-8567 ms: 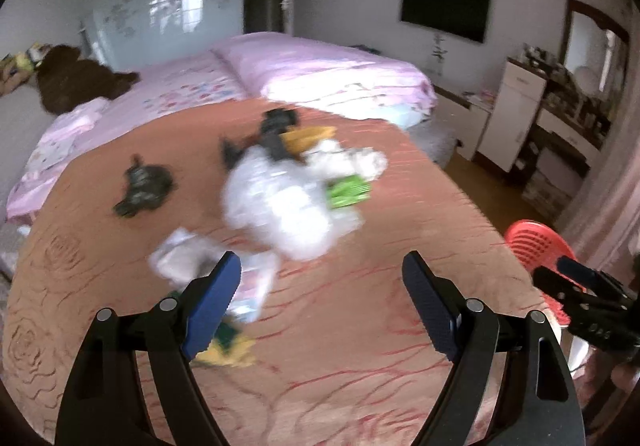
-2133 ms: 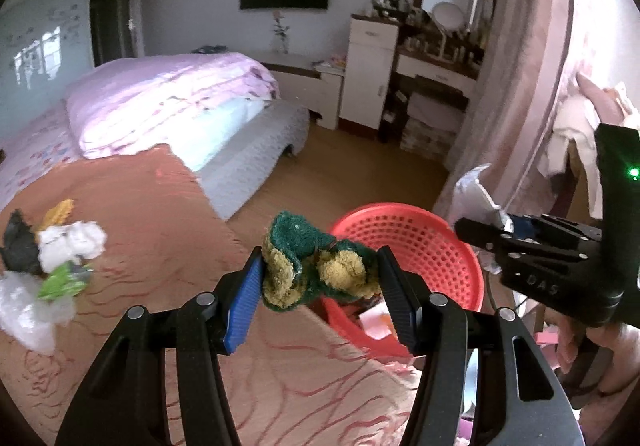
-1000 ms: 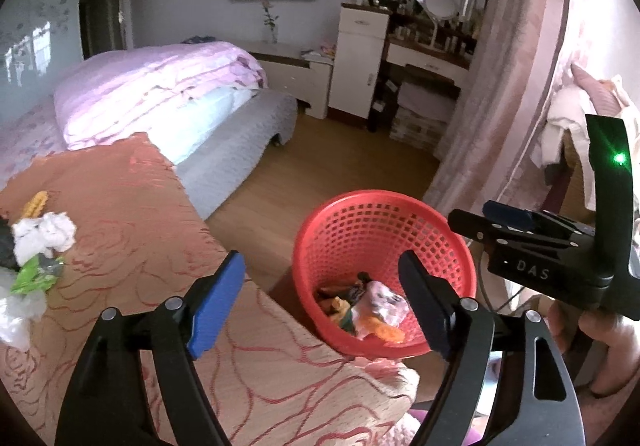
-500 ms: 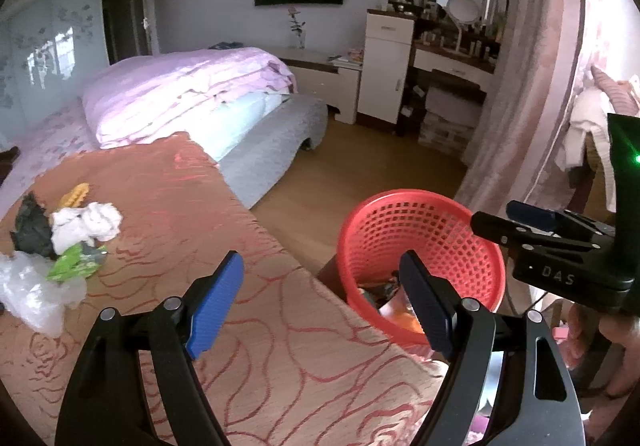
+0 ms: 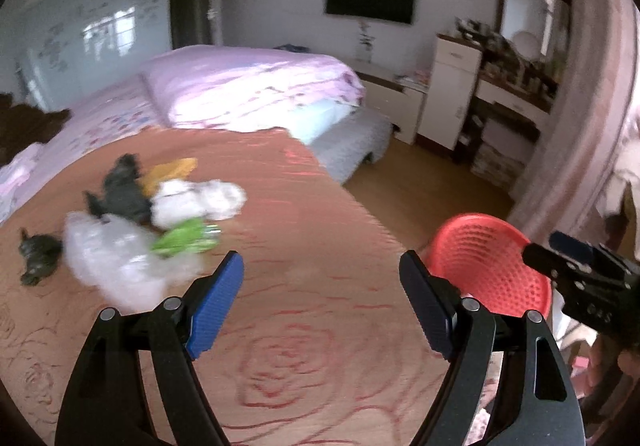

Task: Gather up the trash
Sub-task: 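Return both tools to the bed toward the remaining trash, then grasp the clear plastic bag with the left tool while the right tool grasps the green plastic item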

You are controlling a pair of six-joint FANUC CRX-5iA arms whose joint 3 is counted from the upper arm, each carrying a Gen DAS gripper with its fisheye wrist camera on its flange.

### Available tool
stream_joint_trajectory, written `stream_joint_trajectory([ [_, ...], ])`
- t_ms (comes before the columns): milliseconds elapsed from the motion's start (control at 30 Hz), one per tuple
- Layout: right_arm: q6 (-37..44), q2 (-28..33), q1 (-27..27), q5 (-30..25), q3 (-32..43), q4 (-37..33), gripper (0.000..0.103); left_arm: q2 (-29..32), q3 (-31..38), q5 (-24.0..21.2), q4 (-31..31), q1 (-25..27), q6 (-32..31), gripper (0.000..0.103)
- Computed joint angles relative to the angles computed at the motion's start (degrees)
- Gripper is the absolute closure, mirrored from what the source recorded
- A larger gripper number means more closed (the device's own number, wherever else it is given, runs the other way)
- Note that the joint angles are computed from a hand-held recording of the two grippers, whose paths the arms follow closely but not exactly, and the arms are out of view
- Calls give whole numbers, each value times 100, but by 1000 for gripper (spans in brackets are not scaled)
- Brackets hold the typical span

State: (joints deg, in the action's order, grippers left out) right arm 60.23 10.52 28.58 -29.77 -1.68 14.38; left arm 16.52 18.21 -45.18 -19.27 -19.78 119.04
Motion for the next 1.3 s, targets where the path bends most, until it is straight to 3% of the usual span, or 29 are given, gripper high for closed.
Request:
stream_joint_trajectory([
  [200, 268, 86, 190, 23, 244, -381, 37, -331, -195, -314, -616, 229, 729, 26],
  [433, 463, 4, 441, 190, 60, -255, 34, -594, -385, -670, -1034, 598, 1520, 26],
  [733, 600, 77, 410, 33, 113, -454, 34, -339, -427, -414, -124, 1052, 827, 26],
  [867, 719, 117, 410, -28, 153, -569, 34, -205, -372, -381, -78, 1108, 812, 27],
  [900, 747, 123, 416, -50, 161, -599, 34, -184, -348, -386, -140, 1090, 861, 30],
  [967, 784, 154, 420, -102, 207, -645, 34, -122, -267, -523, -251, 1049, 810, 46],
  [1033, 823, 158, 430, -123, 215, -685, 34, -155, -342, -471, -252, 1058, 766, 51],
  [1300, 1026, 155, 505, -152, 256, -807, 34, -554, -837, -258, -338, 1062, 923, 55],
])
